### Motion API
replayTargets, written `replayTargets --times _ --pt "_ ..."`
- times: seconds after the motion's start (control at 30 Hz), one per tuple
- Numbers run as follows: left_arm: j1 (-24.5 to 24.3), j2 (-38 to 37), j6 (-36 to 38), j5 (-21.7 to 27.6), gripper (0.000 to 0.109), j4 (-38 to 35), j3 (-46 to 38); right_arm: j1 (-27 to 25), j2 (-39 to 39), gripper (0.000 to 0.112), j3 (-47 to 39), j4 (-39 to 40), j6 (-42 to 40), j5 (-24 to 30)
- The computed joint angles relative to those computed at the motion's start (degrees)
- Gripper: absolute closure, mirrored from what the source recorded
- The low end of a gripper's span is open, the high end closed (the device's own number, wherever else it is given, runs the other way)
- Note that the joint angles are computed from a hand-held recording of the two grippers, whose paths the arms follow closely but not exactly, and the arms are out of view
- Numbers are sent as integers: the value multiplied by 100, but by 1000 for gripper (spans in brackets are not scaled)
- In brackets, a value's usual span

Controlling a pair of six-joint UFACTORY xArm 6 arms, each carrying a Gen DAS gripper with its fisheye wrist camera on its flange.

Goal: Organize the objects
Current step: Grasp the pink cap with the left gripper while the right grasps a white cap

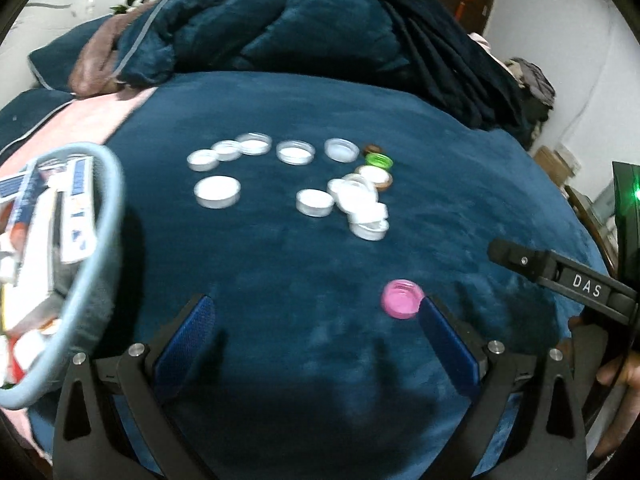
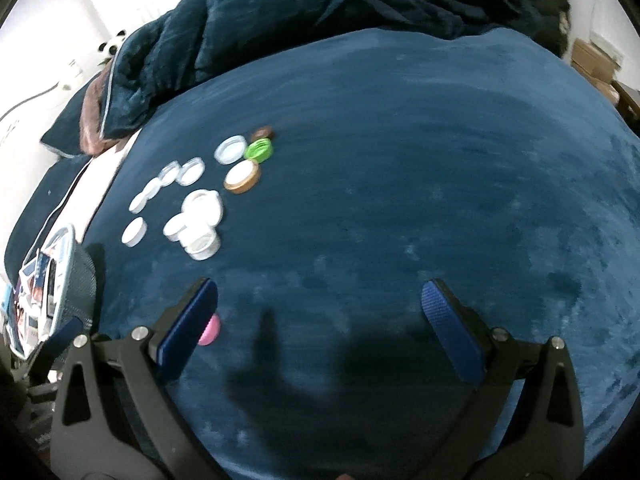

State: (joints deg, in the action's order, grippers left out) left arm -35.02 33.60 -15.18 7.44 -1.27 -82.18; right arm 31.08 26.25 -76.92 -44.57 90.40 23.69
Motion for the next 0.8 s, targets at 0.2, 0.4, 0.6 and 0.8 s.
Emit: replayTargets --times 0.2,0.4,0.6,0.8 --pt "-245 407 893 240 7 -988 -561 -143 -234 9 389 -172 341 -15" --pt "-366 819 1425 578 22 -1691 -1150 -204 -330 9 558 -237 448 -56" --pt "-410 1077 1835 953 72 -2035 -1518 -165 -286 9 506 -155 217 -57" --pt "-312 872 1566 675 78 -1787 -1178 -47 -53 9 140 -44 -261 49"
